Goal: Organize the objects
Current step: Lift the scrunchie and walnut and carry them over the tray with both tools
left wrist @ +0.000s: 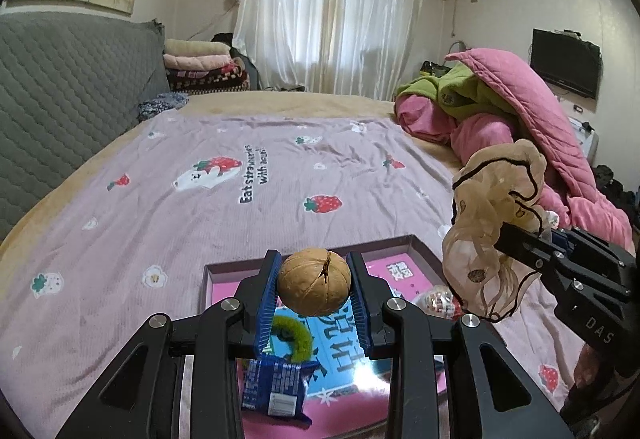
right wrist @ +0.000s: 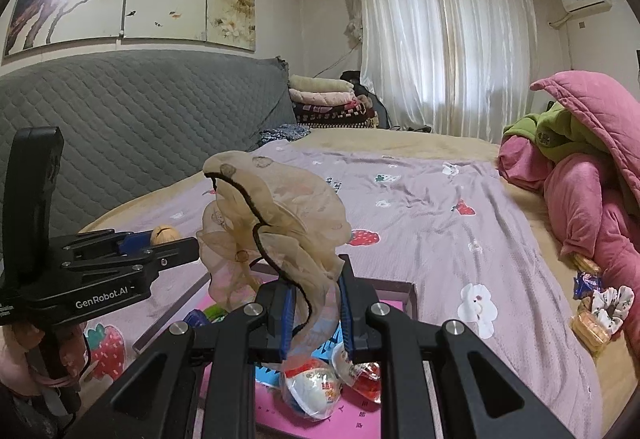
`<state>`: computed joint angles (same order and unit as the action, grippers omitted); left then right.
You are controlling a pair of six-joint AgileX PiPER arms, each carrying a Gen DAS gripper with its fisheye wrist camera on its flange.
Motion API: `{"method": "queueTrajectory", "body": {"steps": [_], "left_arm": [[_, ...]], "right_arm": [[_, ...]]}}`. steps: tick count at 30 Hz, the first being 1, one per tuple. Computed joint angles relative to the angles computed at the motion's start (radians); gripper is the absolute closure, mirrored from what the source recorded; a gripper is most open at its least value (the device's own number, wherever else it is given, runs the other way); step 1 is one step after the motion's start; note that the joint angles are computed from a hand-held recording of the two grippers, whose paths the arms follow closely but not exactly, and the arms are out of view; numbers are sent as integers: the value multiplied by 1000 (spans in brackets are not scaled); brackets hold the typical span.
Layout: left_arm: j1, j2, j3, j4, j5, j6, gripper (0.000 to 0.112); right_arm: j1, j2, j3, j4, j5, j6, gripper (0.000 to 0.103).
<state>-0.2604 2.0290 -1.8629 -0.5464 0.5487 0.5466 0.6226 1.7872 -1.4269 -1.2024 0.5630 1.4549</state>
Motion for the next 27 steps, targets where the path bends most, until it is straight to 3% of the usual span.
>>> {"method": "queueTrajectory", "body": {"steps": [27], "left_arm": [[-65, 116, -50, 90, 51, -53, 79]], "right_arm": [[-59, 89, -44, 88, -3, -79, 84]]}}
